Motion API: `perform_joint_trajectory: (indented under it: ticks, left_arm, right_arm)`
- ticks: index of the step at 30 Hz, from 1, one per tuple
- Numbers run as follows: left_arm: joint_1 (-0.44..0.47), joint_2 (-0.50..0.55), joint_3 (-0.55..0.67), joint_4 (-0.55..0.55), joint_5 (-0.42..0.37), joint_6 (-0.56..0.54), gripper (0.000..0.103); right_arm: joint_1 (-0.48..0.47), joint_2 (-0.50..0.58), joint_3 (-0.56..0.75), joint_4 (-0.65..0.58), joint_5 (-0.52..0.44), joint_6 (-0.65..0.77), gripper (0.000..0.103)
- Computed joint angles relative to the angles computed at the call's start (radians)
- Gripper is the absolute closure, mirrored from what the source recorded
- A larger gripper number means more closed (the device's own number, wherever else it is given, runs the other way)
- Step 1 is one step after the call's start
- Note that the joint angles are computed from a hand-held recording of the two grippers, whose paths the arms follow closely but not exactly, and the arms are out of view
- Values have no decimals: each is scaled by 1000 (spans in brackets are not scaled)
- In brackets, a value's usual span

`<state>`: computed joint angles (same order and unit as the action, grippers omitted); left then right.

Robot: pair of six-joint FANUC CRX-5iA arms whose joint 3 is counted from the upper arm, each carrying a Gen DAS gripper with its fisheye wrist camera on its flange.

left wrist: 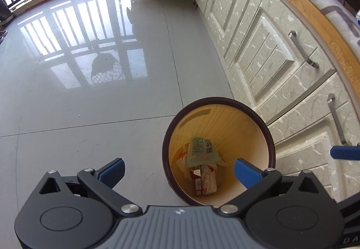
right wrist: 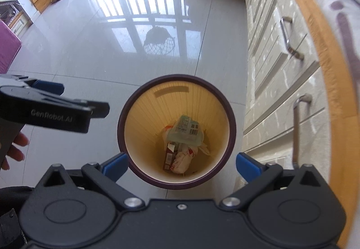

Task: Collect trash
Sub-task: 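Move both tools from the wastebasket back over the trash on the bench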

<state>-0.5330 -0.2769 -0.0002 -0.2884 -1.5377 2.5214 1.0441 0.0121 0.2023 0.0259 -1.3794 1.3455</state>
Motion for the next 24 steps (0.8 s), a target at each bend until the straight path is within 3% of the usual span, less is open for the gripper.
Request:
perform_joint_trajectory:
  ticks: [15, 24]
  left_arm:
    - [-202, 19, 191, -129, -195, 146, 0]
    - [-339, 88, 334, -213, -311, 184, 0]
  right_arm:
    - [59, -129, -19, 111, 15, -47, 0]
    - [63, -192, -8, 175, -3, -72, 0]
